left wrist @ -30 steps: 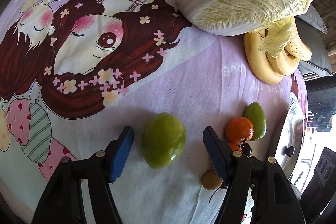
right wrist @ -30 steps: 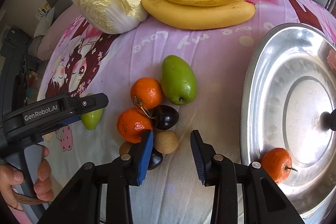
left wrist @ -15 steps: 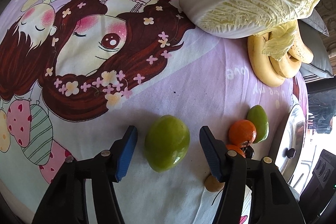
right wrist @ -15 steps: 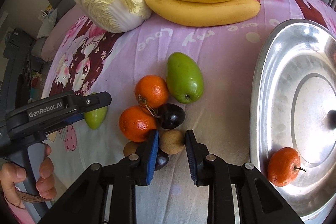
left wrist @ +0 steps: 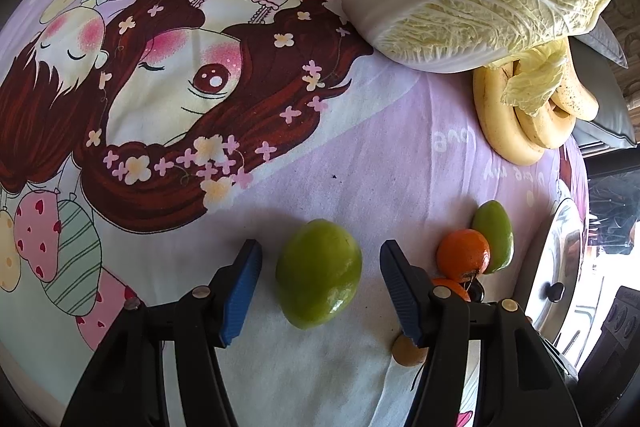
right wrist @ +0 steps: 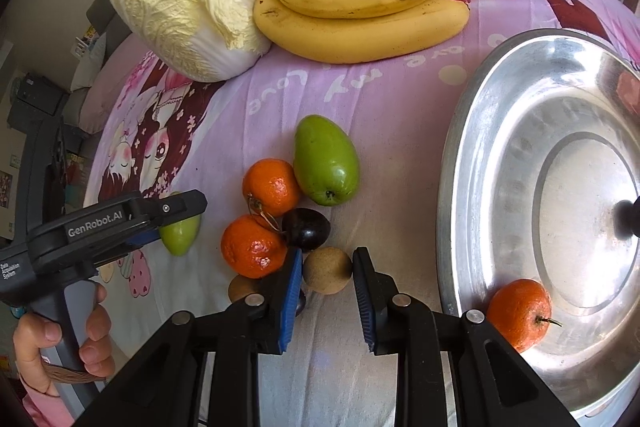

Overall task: Organize fruits
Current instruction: 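Close the left tool on the green fruit while the right tool grips the brown round fruit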

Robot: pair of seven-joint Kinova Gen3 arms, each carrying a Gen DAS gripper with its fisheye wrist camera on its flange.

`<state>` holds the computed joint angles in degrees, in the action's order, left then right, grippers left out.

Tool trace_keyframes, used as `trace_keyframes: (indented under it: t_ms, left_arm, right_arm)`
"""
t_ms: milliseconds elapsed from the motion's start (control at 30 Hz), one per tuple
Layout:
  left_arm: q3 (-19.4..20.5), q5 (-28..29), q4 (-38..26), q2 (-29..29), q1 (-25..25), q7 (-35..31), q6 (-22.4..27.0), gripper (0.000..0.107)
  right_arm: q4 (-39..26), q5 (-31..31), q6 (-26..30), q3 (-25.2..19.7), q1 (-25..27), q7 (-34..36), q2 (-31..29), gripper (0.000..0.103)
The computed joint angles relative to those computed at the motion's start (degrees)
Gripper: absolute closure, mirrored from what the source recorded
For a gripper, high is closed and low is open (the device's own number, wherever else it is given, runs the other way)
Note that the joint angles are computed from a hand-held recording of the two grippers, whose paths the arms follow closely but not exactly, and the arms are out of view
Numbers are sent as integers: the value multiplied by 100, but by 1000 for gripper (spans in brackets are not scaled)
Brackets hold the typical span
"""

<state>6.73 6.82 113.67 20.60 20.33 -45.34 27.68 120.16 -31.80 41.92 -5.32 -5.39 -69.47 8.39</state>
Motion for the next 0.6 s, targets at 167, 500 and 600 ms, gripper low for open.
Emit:
trace_keyframes:
  t_ms: [167,500,600]
  left_arm:
    - [-115,-184,-76,34,180,215,59,48]
    - [-215,-544,-55,0,323,670,32,66]
    - [-149,-484,-5,-37,242,627,-26,66]
  right_arm:
    - [-3,49,11,-6,-35,-76,6,75]
    - [-1,47,12,-19,-48,-81,17,75]
    - [-5,13,16,-26,-42,-58,19,75]
